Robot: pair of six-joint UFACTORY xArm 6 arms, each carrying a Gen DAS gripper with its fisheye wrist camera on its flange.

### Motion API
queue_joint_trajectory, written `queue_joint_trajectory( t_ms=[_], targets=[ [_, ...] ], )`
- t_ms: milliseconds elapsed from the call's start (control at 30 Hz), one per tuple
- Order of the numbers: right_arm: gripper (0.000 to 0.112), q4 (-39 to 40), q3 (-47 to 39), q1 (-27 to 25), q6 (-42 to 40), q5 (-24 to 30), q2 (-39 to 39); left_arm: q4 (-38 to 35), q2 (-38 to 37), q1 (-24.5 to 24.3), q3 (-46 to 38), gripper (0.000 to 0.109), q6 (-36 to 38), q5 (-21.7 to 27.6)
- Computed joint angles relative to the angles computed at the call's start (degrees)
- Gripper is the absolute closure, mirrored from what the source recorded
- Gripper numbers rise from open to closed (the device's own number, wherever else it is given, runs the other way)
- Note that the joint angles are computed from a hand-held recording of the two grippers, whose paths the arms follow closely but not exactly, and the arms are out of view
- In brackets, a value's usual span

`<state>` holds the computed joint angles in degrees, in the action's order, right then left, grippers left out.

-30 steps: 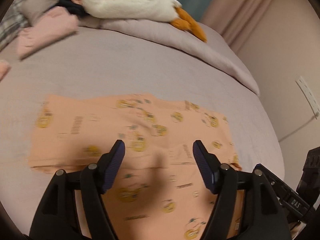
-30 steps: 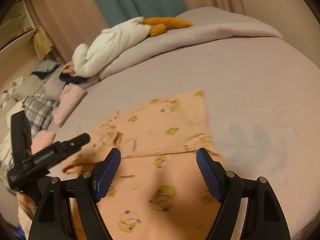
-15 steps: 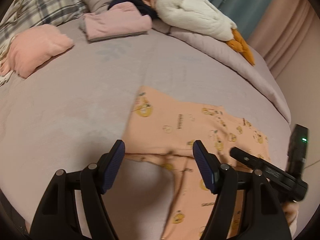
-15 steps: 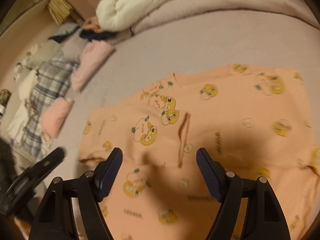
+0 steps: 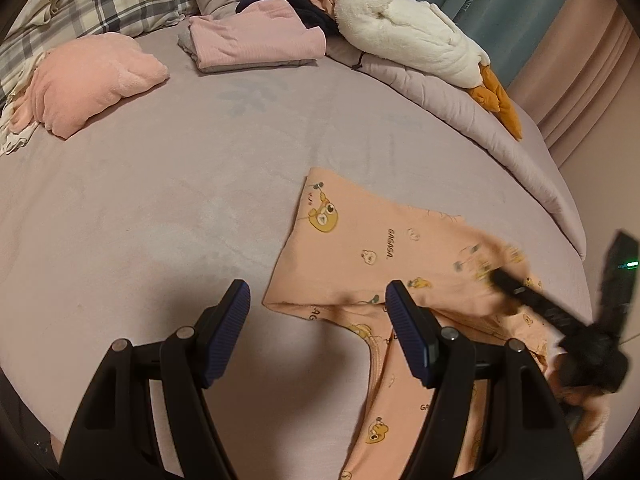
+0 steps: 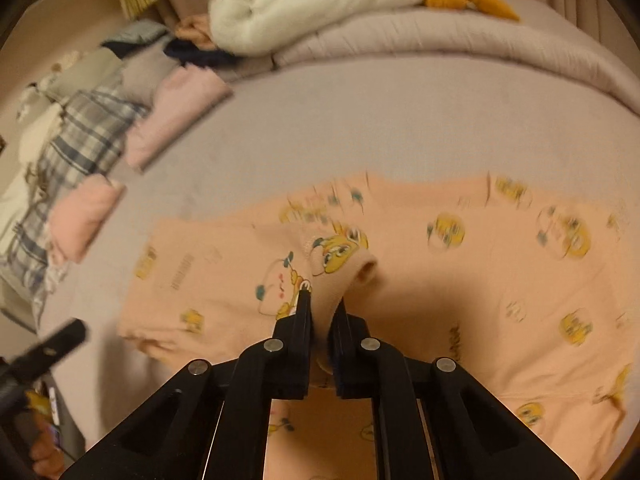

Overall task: Fold small clothes
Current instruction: 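Grasp the garment side edge with the right gripper, then fold the held side edge toward the garment center and release with the right gripper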

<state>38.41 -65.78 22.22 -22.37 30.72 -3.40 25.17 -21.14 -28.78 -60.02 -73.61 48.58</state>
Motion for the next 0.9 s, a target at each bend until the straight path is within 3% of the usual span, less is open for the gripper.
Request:
queue_joint_trajectory(
  t_ms=[67, 233, 400, 567, 800, 900],
  targets=[
    [0.103, 3.2, -0.3, -1.3, -3.3, 1.0, -2.0, -0.3, 0.3, 0.4, -0.4, 0.038, 0.6, -0.2],
    [0.103, 2.6, -1.1, -4.4, -5.0, 1.6, -5.4, 0.6, 1.7, 0.7, -2.0, 0.039, 1.5, -1.0],
    [0.103, -2.4, -1.3, -6.7, -1.5, -2.3, -5.1, 0.0, 4.7, 0.9, -5.1, 0.04, 4.1, -1.5],
    [0.103, -1.5, 0.0, -11.0, -0.5, -2.3, -5.2, -3.3, 9.6, 1.0, -8.8, 0.04, 8.4, -3.3],
    [0.103, -5.9, 0.3, -14.2, 5.2, 0.9, -1.8, -9.5, 18.0, 0.8, -15.0, 0.06, 16.0, -3.5],
    [0.103, -5.0, 0.0, -15.8, 5.2, 3.3, 0.0, -11.6, 20.6, 0.8, -16.3, 0.063, 17.8, -3.1]
  ],
)
